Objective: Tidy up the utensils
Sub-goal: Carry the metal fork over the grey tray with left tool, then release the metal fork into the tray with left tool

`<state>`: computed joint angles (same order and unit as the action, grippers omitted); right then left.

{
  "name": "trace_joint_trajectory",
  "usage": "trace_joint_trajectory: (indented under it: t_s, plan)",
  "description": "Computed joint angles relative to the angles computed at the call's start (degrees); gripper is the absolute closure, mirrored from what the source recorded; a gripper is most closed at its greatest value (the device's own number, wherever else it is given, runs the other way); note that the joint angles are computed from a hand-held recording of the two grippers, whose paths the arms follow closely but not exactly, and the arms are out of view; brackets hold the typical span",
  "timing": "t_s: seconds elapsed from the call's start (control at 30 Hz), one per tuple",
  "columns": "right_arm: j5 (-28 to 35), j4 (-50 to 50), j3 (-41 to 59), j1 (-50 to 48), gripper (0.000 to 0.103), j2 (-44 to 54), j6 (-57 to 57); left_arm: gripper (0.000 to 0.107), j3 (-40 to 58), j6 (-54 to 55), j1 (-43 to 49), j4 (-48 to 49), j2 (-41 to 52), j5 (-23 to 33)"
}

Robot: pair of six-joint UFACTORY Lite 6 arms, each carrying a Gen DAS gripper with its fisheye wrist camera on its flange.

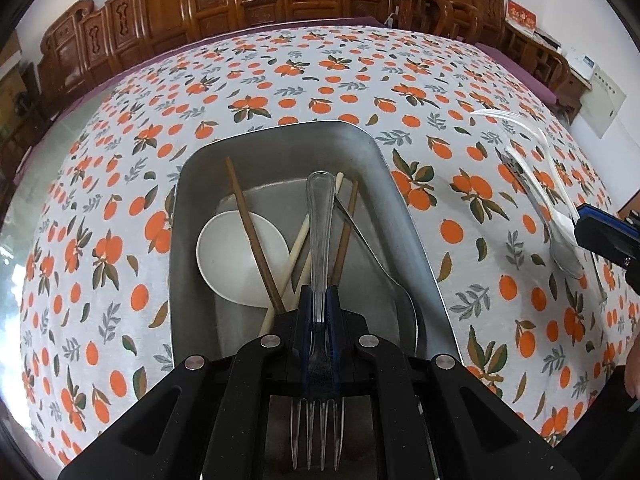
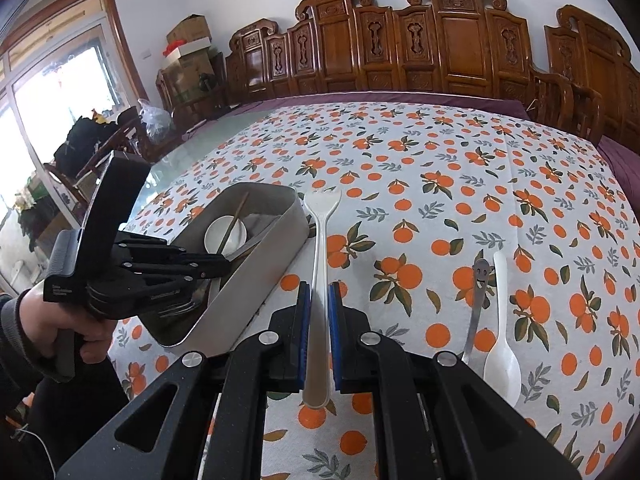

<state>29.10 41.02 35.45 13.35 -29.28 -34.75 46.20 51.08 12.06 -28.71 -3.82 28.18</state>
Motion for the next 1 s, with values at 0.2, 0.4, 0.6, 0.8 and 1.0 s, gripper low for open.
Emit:
trace_joint_trajectory:
  t_s: [0.2,0.4,0.6,0.8,1.0]
  plan:
    - [0.1,-0.2,0.7,1.3,0.092,-0.7,1.0,0.094,-0.8,5.6,4.1,-4.1,-3.9,3.9]
    - [-1.0,-5.1,1.3,5.5,0.092,-1.3,7.5,0.089,-2.3,11.8,9.9,-7.4,-10.8,9.2]
    - [-2.0,-12.4,4.7,9.6,0.092,1.2,16.3,0.089,-2.4,18.0,17.6,-10.6,-15.5,16.6]
    - [-3.5,-21.0,9.3,16.2,0.092,4.7,28.2,0.089,-0.8,22.0,24.2,-12.6,-16.2,21.9]
    - [-5.4,-28.1,14.0,23.0,0.092,10.8,38.8,0.087,1.3,26.9,32.2,-13.9,-16.8,27.7]
